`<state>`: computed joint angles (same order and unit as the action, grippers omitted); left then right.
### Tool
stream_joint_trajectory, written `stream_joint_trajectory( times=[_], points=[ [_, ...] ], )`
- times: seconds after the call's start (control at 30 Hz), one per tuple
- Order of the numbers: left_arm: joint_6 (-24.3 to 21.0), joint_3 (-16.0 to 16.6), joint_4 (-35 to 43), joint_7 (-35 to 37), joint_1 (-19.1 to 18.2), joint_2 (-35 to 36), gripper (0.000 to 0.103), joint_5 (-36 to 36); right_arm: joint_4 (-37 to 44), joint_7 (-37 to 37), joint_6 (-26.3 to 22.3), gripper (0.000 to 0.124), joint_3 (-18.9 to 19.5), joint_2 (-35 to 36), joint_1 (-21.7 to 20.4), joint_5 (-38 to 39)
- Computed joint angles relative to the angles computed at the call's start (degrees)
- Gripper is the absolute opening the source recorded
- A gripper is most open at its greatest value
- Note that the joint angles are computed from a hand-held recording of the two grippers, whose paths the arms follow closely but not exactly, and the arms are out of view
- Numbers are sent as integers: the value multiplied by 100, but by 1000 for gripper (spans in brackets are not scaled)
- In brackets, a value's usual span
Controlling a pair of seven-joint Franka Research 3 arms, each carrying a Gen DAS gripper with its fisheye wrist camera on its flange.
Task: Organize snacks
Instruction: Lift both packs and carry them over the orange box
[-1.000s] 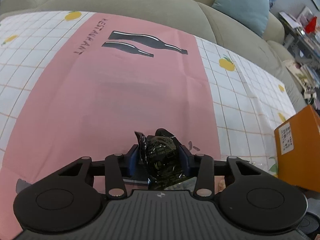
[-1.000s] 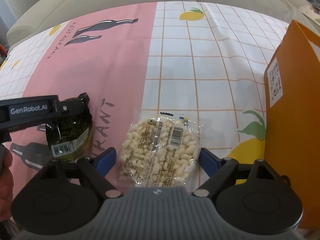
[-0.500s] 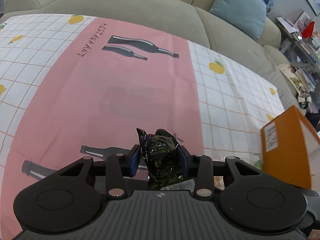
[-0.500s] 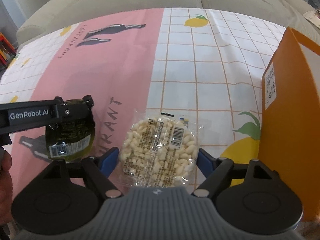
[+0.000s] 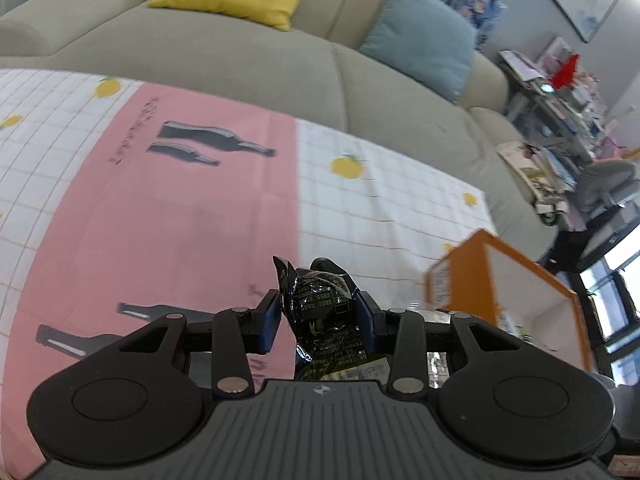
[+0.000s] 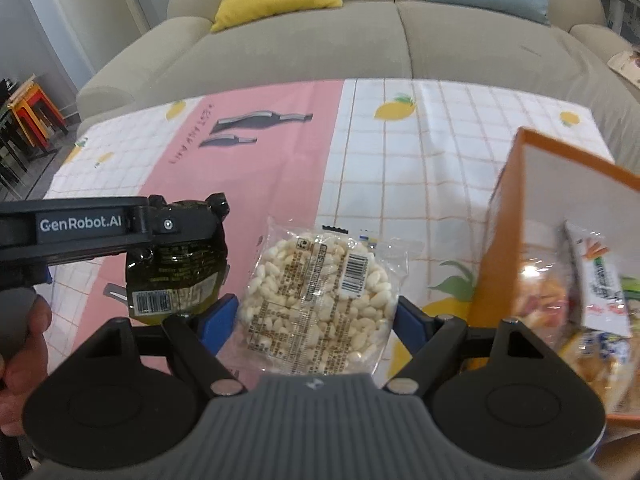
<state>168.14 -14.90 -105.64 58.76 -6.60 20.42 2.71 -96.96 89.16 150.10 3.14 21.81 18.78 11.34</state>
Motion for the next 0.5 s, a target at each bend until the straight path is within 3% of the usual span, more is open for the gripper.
stream_joint_trajectory(
  times=[0.23, 0.5],
  points=[
    [-424, -394, 474, 623, 20, 22, 45, -324, -411, -528, -122, 80, 24, -627, -419, 495],
    [-1065, -626, 1697, 1496, -303, 571, 45, -594, -574, -868, -399, 80, -233, -1194, -925, 840]
  ],
)
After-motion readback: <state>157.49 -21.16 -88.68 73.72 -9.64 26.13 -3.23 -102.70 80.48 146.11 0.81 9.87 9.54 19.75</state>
